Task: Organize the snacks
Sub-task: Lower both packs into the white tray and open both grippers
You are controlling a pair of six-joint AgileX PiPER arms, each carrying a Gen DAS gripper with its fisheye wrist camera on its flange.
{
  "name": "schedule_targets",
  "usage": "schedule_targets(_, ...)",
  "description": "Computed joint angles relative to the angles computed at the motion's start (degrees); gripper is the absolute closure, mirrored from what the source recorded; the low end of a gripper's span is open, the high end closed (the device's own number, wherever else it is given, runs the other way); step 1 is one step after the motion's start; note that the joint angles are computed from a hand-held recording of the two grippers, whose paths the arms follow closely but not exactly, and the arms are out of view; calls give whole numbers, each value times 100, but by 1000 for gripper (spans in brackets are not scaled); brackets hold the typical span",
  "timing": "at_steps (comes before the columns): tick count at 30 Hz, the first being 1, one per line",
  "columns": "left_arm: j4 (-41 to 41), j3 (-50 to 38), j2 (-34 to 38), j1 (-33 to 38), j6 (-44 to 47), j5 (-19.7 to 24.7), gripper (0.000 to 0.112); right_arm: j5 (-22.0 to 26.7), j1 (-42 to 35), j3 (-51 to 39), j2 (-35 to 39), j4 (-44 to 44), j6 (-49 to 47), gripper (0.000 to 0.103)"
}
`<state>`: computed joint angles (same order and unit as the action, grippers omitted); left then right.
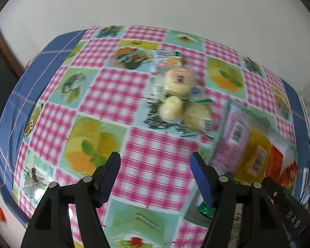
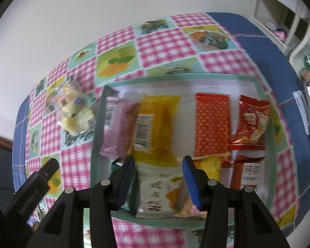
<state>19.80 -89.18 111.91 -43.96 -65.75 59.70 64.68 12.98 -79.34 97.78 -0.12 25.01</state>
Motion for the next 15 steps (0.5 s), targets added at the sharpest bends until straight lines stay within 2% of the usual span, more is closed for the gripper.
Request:
schedule_targets(4, -69, 333, -203, 237, -101, -136, 36, 6, 289, -131, 157, -49, 118, 49)
schedule_targets(8, -88, 532, -302, 377, -132, -187, 36, -25, 455, -222, 281, -56, 170, 37)
schedule_targets(11, -23, 558, -287, 403, -153, -68, 34, -28, 559, -259, 342, -118, 204, 31)
schedule_targets(14, 47, 588, -266, 429, -184, 7, 18, -32, 638, -273, 380, -210, 242, 18)
schedule_targets(15, 57, 608, -278, 431, -197, -1, 18, -40, 647, -271, 386, -229, 244, 14)
